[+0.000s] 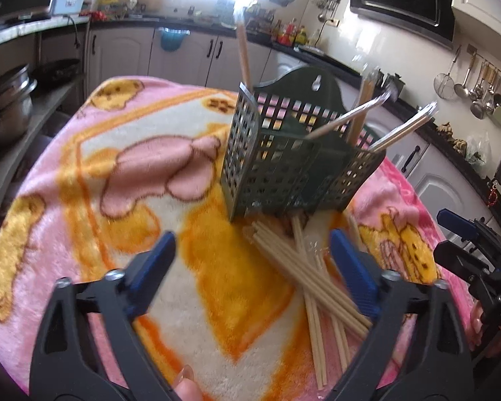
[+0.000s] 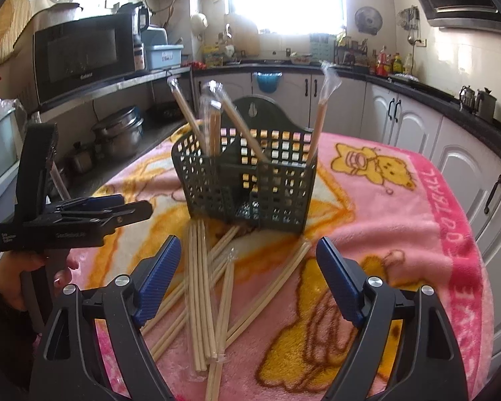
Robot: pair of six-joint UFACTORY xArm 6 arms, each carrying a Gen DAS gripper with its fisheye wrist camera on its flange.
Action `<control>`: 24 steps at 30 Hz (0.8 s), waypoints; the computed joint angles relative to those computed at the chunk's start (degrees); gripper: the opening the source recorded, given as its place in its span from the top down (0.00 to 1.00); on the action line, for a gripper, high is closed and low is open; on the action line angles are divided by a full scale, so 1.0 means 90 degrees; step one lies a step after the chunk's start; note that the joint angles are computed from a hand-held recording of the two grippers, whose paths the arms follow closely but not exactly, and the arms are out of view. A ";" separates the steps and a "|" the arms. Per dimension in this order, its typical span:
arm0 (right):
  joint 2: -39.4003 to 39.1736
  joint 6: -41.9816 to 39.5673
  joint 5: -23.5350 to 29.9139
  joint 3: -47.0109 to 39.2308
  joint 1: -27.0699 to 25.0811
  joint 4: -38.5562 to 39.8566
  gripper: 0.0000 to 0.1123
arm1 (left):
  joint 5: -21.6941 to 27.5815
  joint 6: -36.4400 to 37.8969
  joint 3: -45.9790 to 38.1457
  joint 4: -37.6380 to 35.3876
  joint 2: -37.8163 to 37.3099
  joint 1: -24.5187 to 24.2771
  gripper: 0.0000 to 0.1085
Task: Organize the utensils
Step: 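Lower the left tool and close it on a chopstick while the right tool grasps another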
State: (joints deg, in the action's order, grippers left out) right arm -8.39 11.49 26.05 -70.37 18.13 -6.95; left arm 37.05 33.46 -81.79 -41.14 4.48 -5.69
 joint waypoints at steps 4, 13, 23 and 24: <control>0.0160 -0.0304 0.0217 -0.0105 0.0012 0.0339 0.37 | 0.0733 -0.0283 -0.0383 -0.0056 0.0361 0.0128 0.53; 0.0571 -0.0724 0.0638 -0.0420 -0.0033 0.0927 0.51 | 0.1749 -0.0602 -0.1091 -0.0573 0.1074 0.0286 0.68; 0.0942 -0.0975 0.0906 -0.0751 -0.0112 0.1248 0.58 | 0.1905 -0.0883 -0.1748 -0.0742 0.1654 0.0312 0.76; 0.0976 -0.1008 0.0921 -0.0782 -0.0116 0.1285 0.58 | 0.1914 -0.0896 -0.1801 -0.0752 0.1701 0.0316 0.79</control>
